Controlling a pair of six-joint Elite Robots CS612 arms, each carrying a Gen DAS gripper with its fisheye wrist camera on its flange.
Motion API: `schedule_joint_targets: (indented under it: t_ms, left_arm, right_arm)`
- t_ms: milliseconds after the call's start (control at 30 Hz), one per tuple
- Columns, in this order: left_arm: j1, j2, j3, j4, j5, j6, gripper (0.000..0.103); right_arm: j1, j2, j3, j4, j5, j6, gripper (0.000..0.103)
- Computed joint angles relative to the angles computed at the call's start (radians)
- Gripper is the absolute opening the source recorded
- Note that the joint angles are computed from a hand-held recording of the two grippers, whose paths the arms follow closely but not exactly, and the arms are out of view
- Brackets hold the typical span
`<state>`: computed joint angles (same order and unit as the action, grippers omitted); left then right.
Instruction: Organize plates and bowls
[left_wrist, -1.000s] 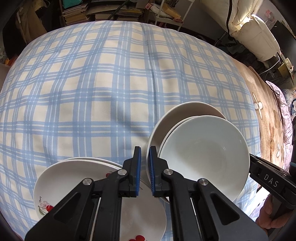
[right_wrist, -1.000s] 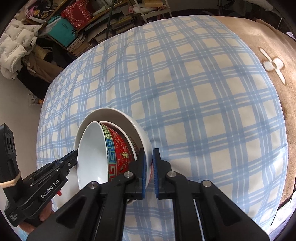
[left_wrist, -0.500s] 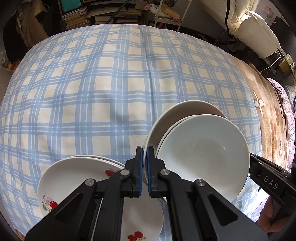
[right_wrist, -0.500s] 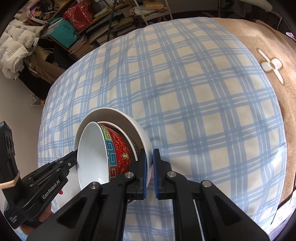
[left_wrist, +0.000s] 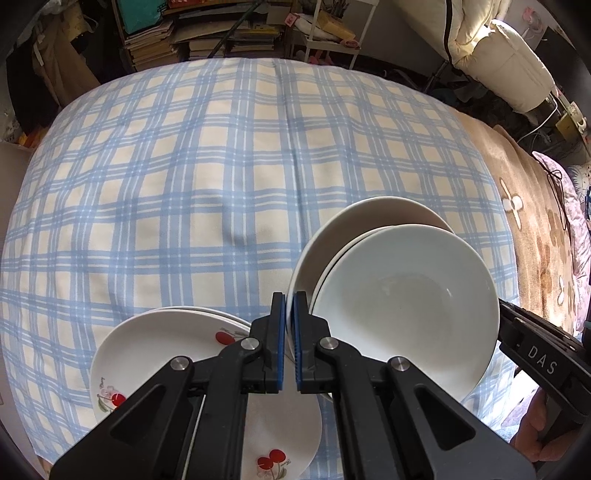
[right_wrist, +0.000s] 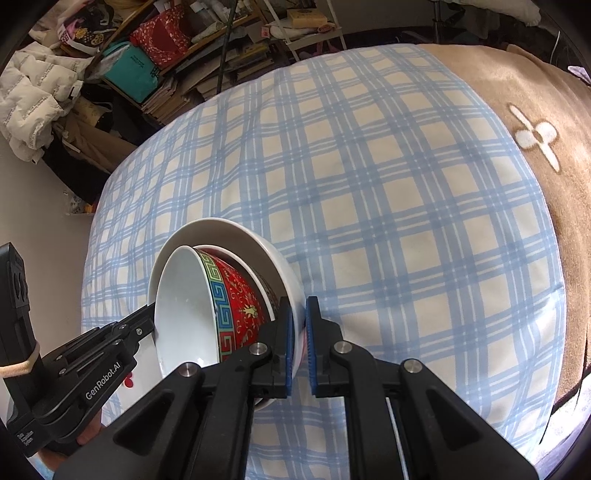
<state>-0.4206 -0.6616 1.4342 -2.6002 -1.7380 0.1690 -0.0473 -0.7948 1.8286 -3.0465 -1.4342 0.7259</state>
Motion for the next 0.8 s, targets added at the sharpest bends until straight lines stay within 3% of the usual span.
schedule_joint_targets:
  t_ms: [433, 800]
  left_arm:
    - [0.004, -0.054, 0.035, -0.021, 0.081, -0.005, 0.002]
    - [0.051, -0.088, 0.077, 0.01, 0.147, -0.056, 0.002]
  right_arm:
    - [0.024, -0.014, 0.009, -0.088, 0.005, -0.001, 0.011]
    - [0.068, 0.007, -0.045, -0.049, 0.08, -0.064, 0.011]
